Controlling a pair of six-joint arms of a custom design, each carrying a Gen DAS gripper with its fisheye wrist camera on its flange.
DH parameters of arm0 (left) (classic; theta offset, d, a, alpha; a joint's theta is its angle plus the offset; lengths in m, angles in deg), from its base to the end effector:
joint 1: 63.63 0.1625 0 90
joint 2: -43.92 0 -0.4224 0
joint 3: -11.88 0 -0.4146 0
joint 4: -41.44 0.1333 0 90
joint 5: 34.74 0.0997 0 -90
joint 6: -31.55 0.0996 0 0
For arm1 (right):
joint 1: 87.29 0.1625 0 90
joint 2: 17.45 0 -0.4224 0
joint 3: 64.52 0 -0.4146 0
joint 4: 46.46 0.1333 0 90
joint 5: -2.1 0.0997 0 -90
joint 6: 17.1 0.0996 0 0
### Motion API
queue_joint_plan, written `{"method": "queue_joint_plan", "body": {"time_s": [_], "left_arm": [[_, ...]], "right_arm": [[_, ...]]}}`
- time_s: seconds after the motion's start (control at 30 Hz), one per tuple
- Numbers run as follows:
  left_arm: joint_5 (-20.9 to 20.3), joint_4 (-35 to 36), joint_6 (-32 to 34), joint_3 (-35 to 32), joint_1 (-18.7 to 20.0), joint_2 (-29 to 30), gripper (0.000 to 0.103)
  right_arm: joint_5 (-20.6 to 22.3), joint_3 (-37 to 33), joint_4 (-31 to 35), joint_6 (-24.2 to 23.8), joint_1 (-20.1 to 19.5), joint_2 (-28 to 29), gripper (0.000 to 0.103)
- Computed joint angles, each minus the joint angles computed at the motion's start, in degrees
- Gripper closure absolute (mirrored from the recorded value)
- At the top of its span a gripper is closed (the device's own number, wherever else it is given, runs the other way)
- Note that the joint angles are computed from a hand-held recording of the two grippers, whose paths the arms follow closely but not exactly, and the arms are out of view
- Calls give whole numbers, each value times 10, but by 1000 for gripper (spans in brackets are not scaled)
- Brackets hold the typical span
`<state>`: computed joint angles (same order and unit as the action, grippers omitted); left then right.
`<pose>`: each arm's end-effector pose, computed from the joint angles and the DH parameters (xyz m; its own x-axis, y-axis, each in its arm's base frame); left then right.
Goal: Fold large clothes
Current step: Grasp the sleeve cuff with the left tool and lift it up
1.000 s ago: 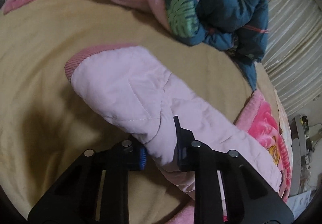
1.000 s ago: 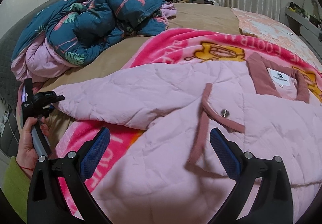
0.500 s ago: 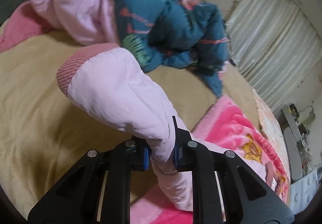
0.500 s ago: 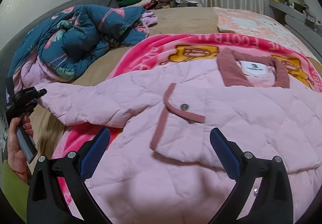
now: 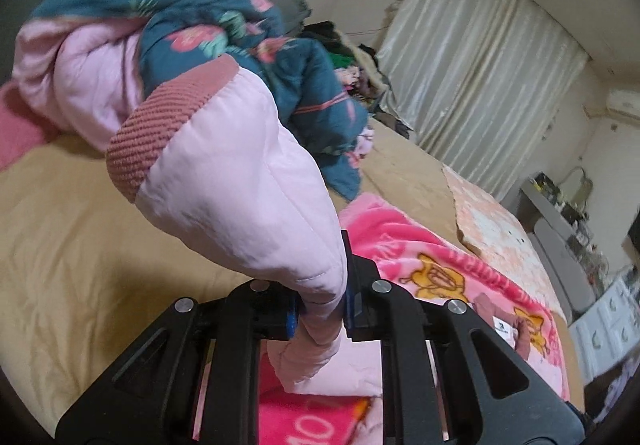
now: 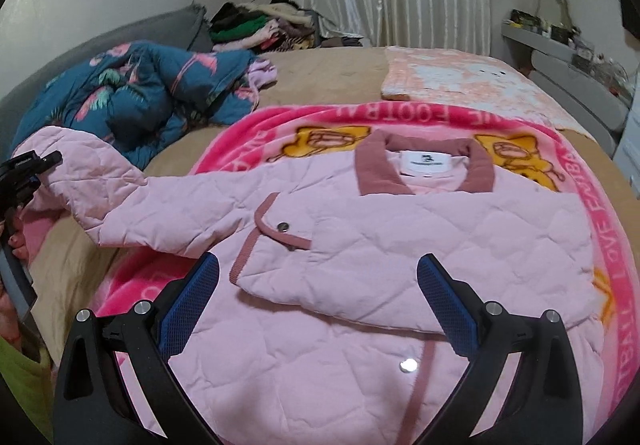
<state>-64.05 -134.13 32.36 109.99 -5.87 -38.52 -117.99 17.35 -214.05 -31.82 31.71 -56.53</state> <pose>-0.0991 -0.5698 0.5461 -0.8482 -0.4273 -0.3129 0.1953 0.2967 -0.9348 0.4429 -0.6271 0.1333 -0.7649 -0.3462 0.5432 -0.6126 0.6516 -0.4474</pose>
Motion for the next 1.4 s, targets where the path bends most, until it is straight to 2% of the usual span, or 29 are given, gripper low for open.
{"method": "queue_joint_plan", "body": {"time_s": [0.27, 0.63, 0.77, 1.4], "left_arm": [[51, -33, 89, -26, -69, 33, 94], [67, -49, 153, -49, -128, 83, 94], [61, -34, 151, -52, -138, 98, 94], [9, 41, 107, -71, -156, 180, 94]], "right_arm": [[15, 51, -30, 14, -16, -48, 4], [9, 114, -72, -4, -35, -113, 4], [4, 134, -86, -10, -44, -136, 4], [34, 206, -112, 36, -89, -220, 4]]}}
